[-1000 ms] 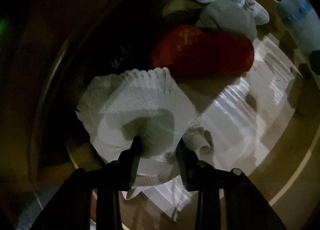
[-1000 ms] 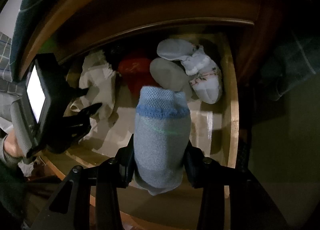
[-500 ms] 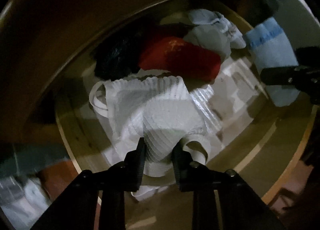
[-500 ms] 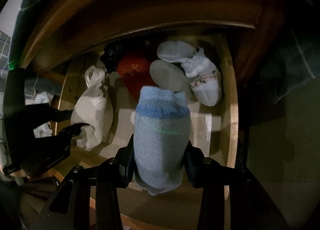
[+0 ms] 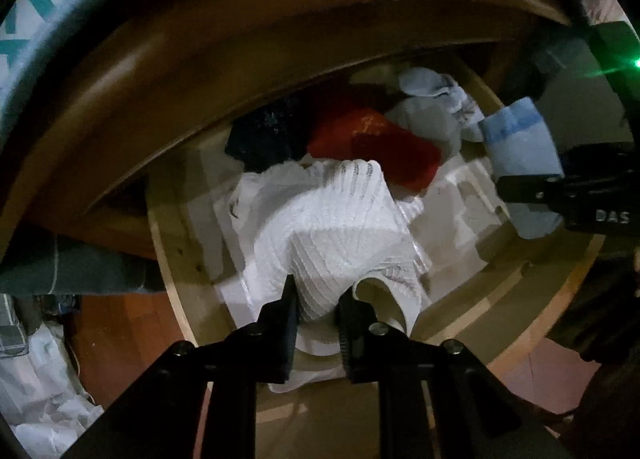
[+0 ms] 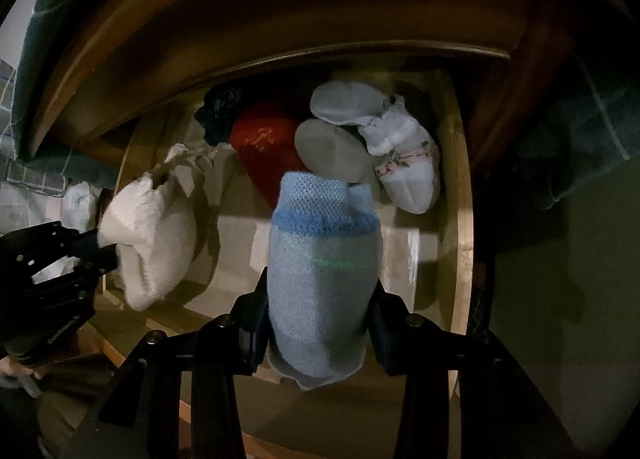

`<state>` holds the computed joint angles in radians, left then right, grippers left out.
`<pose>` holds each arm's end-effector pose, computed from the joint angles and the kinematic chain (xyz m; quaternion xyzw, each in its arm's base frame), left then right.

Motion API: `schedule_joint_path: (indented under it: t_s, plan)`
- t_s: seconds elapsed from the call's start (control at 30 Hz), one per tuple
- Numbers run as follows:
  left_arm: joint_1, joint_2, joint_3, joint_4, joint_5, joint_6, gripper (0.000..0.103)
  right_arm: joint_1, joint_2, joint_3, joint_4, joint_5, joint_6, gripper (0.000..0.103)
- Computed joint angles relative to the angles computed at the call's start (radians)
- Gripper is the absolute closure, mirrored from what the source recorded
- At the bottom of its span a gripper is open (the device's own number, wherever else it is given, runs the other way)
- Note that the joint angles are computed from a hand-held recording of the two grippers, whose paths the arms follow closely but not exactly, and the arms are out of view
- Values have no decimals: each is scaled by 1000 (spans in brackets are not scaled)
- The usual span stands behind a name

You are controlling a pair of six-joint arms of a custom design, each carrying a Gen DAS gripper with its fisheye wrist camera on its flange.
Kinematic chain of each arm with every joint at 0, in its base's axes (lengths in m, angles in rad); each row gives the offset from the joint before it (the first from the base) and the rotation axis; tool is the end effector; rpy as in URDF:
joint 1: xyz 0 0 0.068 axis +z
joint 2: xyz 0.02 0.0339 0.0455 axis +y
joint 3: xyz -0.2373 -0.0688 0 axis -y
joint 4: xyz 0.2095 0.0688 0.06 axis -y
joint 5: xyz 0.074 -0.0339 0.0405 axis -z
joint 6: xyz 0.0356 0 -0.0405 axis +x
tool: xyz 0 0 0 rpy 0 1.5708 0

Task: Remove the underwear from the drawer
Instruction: 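Lift the cream ribbed underwear out of the drawer with the left tool, then carry the cream underwear over the white box with the left tool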

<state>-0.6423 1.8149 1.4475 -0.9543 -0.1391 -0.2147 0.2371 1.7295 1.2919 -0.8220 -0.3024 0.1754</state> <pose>0.2603 -0.1886 0.2186 0.2016 0.9691 0.0112 0.1414 0.2947 0.0821 0.2106 -0.0535 0.9755 0.1770 0.1195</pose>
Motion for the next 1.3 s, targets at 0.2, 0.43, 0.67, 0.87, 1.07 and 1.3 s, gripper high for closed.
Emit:
schedule_joint_path:
  t_s: [0.2, 0.43, 0.67, 0.87, 1.07, 1.3]
  plan:
    - [-6, -65, 20, -58, -13, -50, 86, 14, 8, 13, -5, 28, -7, 64]
    - [-24, -129, 71, -129, -14, -75, 86, 40, 25, 22, -4, 72, -15, 64]
    - [-46, -167, 140, -195, -13, -116, 86, 52, 38, 26, -1, 92, -11, 64]
    - [-72, -197, 254, -281, -14, -149, 86, 52, 44, 29, 3, 91, -6, 64]
    - [-124, -188, 416, -394, -36, -183, 86, 51, 55, 36, 2, 91, -10, 64]
    - [-158, -135, 697, -552, -73, -201, 86, 53, 54, 35, 1, 93, -7, 64]
